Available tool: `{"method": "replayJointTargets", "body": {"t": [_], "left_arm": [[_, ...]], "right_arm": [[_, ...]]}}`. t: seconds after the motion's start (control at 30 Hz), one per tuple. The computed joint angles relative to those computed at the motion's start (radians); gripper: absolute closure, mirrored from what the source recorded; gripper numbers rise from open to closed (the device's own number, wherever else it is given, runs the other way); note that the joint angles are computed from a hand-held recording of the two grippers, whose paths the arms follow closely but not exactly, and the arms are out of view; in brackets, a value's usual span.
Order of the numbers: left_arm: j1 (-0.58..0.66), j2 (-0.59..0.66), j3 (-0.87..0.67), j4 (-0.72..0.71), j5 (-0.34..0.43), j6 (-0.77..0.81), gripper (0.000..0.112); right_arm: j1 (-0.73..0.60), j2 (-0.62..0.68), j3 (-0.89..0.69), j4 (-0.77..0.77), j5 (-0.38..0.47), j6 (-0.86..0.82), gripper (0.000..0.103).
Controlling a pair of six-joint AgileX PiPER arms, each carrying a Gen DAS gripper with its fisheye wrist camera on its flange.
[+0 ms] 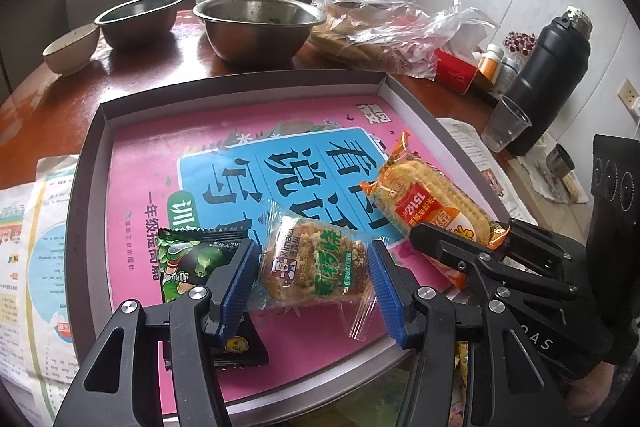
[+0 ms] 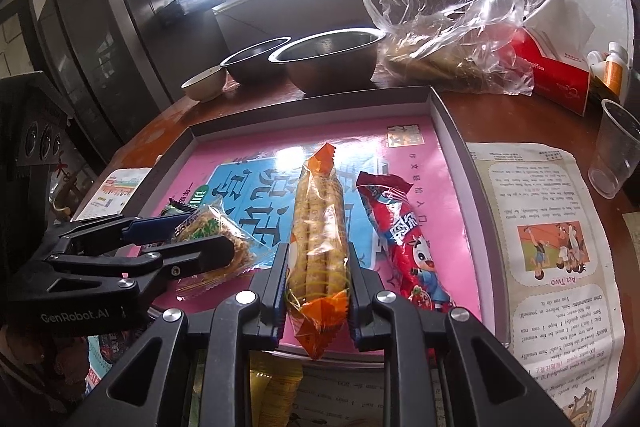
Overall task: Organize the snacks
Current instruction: 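Lower both held bags into the tray and open both grippers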
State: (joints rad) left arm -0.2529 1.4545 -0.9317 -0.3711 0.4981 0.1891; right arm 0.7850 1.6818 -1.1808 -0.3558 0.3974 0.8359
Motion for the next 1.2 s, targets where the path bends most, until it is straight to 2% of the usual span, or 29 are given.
{"method": "replayJointTargets", "body": {"t": [0.43, 0.8, 1.2], "left_arm": [[-0.014, -0.005, 0.002, 0.077, -0.006, -0.092, 0.052], [0.009, -0.026, 0.007, 0.022, 0.006, -0.054, 0.048], [0.011, -0.088, 0.027, 0.043, 0.008, -0.086, 0.041]], "right_arm": [[0.011, -0.018, 0.008, -0.071, 0.010, 0.066, 0.078], [0.028, -0.058, 0.023, -0.156, 0.026, 0.151, 0.067], [0.044, -0.100, 0.052, -0.254, 0.036, 0.248, 0.066]]}}
